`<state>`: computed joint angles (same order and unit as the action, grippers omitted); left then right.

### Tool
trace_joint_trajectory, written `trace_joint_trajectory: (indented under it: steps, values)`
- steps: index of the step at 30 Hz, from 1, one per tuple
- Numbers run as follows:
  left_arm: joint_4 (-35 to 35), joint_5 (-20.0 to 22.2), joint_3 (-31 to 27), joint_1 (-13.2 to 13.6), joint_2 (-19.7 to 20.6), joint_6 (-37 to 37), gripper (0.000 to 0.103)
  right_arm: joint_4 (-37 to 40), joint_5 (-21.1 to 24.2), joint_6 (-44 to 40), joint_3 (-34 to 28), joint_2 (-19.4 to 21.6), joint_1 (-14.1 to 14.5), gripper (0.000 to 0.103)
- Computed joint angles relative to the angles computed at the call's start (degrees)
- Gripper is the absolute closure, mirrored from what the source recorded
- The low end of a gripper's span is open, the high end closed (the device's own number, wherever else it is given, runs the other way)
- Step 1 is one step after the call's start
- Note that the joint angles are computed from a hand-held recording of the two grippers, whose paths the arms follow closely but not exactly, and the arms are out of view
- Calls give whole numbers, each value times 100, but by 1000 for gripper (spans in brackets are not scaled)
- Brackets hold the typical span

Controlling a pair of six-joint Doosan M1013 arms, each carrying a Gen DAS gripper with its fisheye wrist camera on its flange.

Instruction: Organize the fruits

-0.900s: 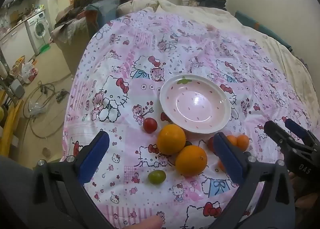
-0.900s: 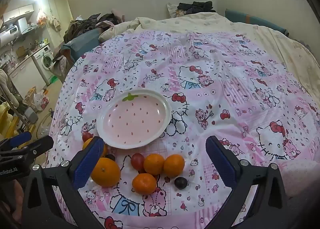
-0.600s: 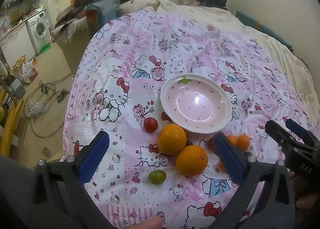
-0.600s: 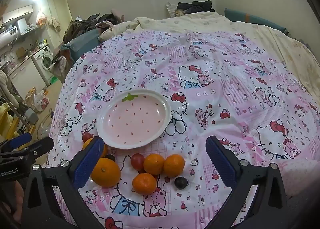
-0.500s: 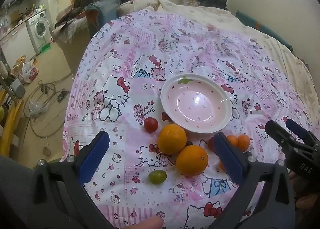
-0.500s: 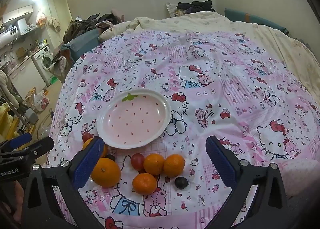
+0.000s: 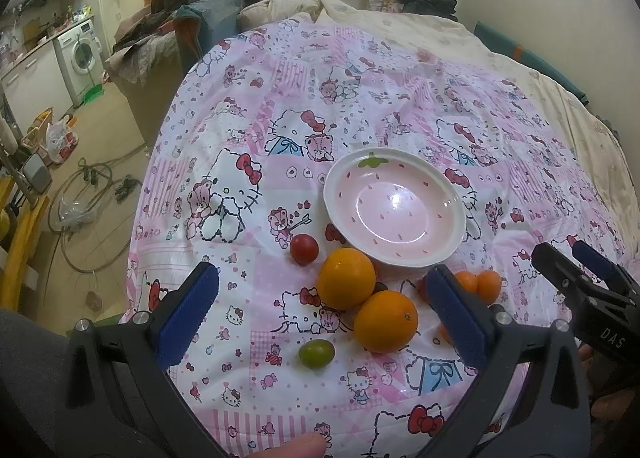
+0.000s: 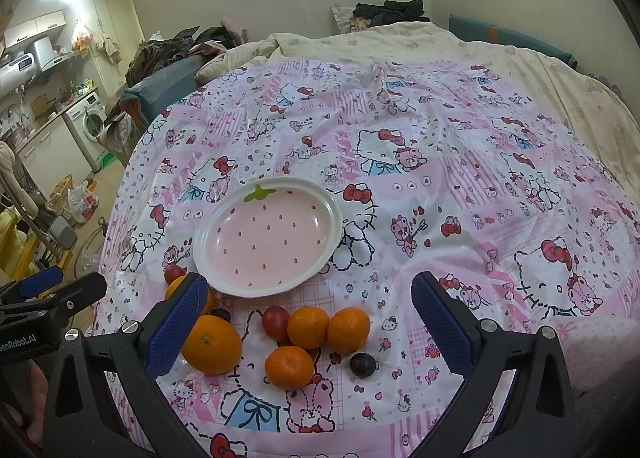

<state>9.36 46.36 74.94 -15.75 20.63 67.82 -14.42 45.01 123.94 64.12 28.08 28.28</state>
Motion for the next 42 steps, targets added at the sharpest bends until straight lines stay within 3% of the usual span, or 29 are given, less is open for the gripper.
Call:
trace_joint_trajectory:
  steps: [42]
  values:
    - [102, 108, -44, -10, -5, -135, 1, 54, 83, -10, -36, -19, 13, 0]
